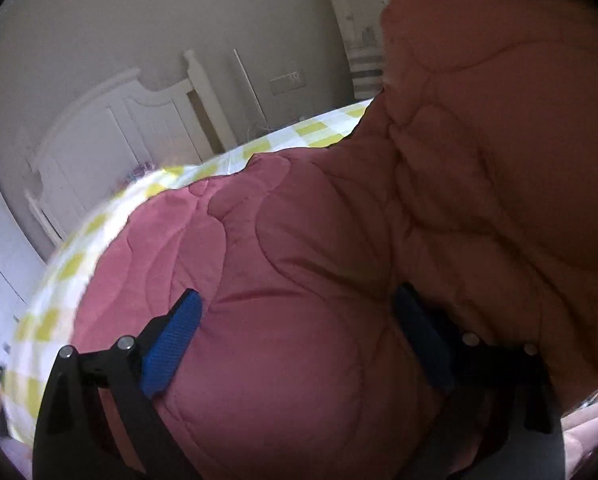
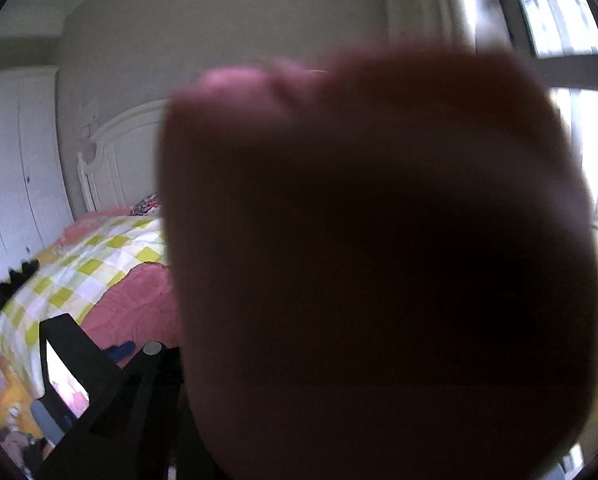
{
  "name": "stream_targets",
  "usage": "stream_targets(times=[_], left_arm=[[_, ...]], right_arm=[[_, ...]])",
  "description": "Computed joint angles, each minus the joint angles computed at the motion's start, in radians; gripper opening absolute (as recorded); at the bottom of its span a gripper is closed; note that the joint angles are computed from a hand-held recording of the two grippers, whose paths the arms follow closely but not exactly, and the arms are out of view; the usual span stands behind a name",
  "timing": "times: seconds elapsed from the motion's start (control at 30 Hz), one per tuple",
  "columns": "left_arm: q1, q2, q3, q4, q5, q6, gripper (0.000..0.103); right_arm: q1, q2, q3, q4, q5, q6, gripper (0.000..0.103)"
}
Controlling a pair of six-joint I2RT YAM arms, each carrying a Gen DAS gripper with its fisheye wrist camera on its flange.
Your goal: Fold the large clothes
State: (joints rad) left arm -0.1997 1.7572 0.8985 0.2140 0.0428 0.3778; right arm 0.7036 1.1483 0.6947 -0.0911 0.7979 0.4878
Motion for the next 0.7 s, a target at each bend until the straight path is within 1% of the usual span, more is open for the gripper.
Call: stream_targets(times=[0.07, 0.1, 0.17, 0.2, 0.23, 0.3, 0.33, 0.4, 0.43, 0.47, 0.5, 0.53, 0.57, 0.6, 0.67, 0.7], left_arm=[[0.066, -0.017, 0.058, -0.122, 0.127, -0.007, 0.093], [0.098, -0.035, 0.064, -0.143, 0.173, -0.011, 0.09], [0.232, -0.098, 0.048, -0.097, 0.309, -0.079, 0.09], [0.285, -0.095, 0.07, -0.095, 0.356, -0.114, 0.091], [0.37, -0.068, 0.126, -0.113, 0.418, -0.171, 0.091], [0.455, 0.013, 0.237, -0.163, 0.449, -0.224, 0.092], [0.501, 0.065, 0.308, -0.213, 0.45, -0.239, 0.091], [0.569, 0.119, 0.37, -0.254, 0.455, -0.262, 0.09], [0.611, 0.127, 0.377, -0.261, 0.478, -0.275, 0.09], [0.641, 0.139, 0.387, -0.264, 0.493, -0.286, 0.09], [0.66, 0.12, 0.375, -0.272, 0.503, -0.287, 0.09], [0.682, 0.129, 0.39, -0.29, 0.523, -0.283, 0.09], [0.689, 0.123, 0.388, -0.305, 0.538, -0.274, 0.09], [0.702, 0.116, 0.404, -0.34, 0.565, -0.252, 0.091], [0.698, 0.103, 0.434, -0.39, 0.61, -0.202, 0.092], [0.699, 0.069, 0.42, -0.417, 0.632, -0.173, 0.094]], right_arm=[[0.053, 0.081, 0.057, 0.02, 0.082, -0.05, 0.035], [0.068, 0.105, 0.077, 0.024, 0.106, -0.065, 0.035], [0.111, 0.185, 0.137, 0.043, 0.181, -0.128, 0.035], [0.137, 0.247, 0.183, 0.053, 0.225, -0.172, 0.035], [0.154, 0.291, 0.217, 0.058, 0.249, -0.197, 0.035], [0.189, 0.413, 0.301, 0.085, 0.299, -0.275, 0.036], [0.213, 0.51, 0.354, 0.138, 0.337, -0.373, 0.036], [0.247, 0.706, 0.442, 0.269, 0.376, -0.602, 0.037], [0.255, 0.786, 0.491, 0.271, 0.372, -0.663, 0.038], [0.262, 0.899, 0.572, 0.221, 0.357, -0.724, 0.039], [0.263, 1.015, 0.654, 0.155, 0.346, -0.779, 0.044], [0.271, 1.104, 0.686, 0.206, 0.39, -0.881, 0.051], [0.278, 1.143, 0.673, 0.309, 0.41, -0.978, 0.053], [0.278, 1.144, 0.668, 0.307, 0.411, -0.963, 0.053], [0.267, 1.112, 0.654, 0.245, 0.383, -0.911, 0.053], [0.262, 1.1, 0.638, 0.25, 0.377, -0.909, 0.053]])
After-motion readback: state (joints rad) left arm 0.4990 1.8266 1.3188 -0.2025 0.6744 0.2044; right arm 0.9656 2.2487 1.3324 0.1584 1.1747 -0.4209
